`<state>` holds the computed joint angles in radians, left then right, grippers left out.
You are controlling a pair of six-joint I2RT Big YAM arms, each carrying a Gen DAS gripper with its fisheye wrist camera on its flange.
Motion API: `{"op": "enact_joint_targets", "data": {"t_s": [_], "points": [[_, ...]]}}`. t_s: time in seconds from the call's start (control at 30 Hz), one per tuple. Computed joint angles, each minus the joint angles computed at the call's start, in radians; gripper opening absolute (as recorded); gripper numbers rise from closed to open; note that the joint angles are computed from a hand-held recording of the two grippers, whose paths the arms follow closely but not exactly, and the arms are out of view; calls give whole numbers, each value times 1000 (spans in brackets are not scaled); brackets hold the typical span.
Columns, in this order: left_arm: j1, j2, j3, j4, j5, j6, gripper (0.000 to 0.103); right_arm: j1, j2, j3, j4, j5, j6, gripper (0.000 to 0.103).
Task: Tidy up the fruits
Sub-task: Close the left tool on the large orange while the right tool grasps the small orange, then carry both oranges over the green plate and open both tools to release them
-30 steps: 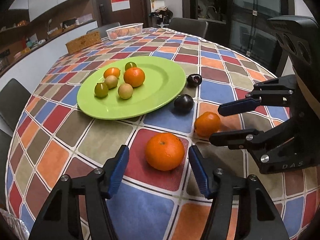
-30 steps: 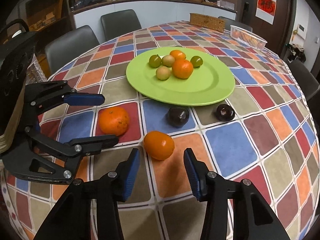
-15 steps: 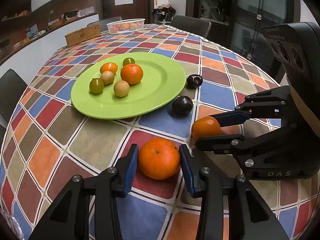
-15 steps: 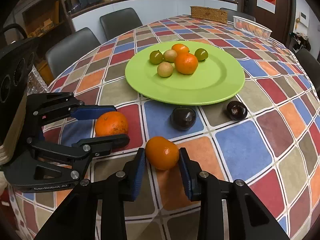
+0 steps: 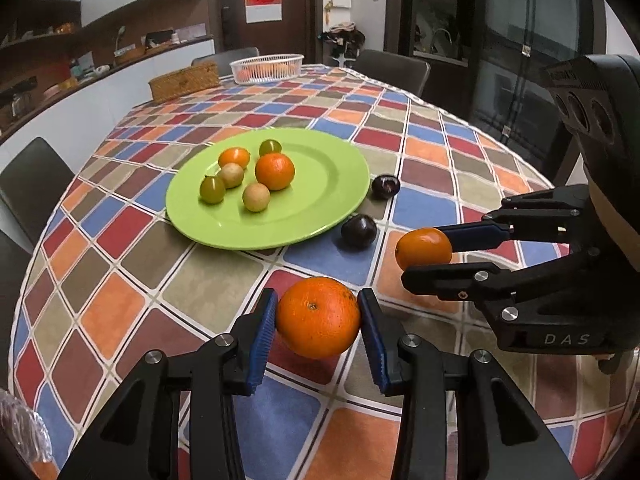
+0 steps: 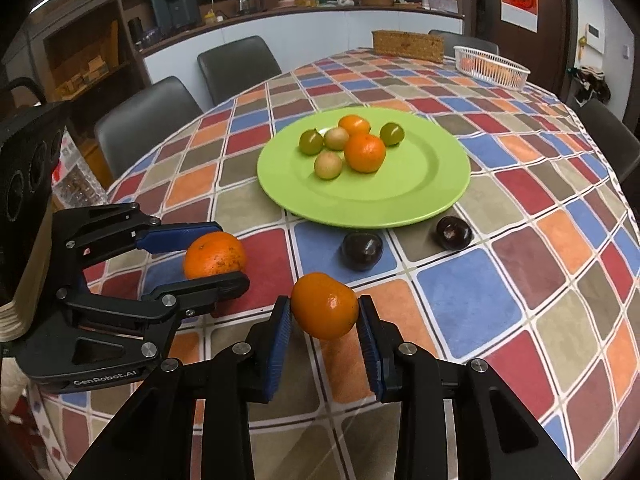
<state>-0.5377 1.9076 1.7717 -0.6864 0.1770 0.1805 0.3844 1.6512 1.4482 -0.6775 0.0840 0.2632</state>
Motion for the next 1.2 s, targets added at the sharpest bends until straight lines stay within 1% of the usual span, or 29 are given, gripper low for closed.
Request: {"op": "enact_joint_targets", "data": {"t_s": [0.17, 0.43, 0.67, 0.8, 0.9, 0.97, 1.2], "points": [[-5, -32, -22, 20, -15, -28, 40, 5, -34, -16, 13, 19, 8, 34], [-11, -56, -18, 42, -48, -53, 40, 3, -70, -18, 34, 42, 30, 34], [-10, -60, 15, 55, -68, -65, 40, 0, -80, 10, 50, 62, 18, 34], [-10, -42, 61, 54, -87, -56, 40, -6, -71, 39, 52, 74, 6, 34], [-7, -22, 97, 47, -94, -54, 40, -17, -54, 75, 45, 75, 1, 34], [-2, 1, 135, 31, -97, -55, 40, -23, -42, 95, 38, 79, -1, 34], [20, 107, 295, -49, -97, -74, 40, -52, 31, 193, -12, 84, -10, 34]]}}
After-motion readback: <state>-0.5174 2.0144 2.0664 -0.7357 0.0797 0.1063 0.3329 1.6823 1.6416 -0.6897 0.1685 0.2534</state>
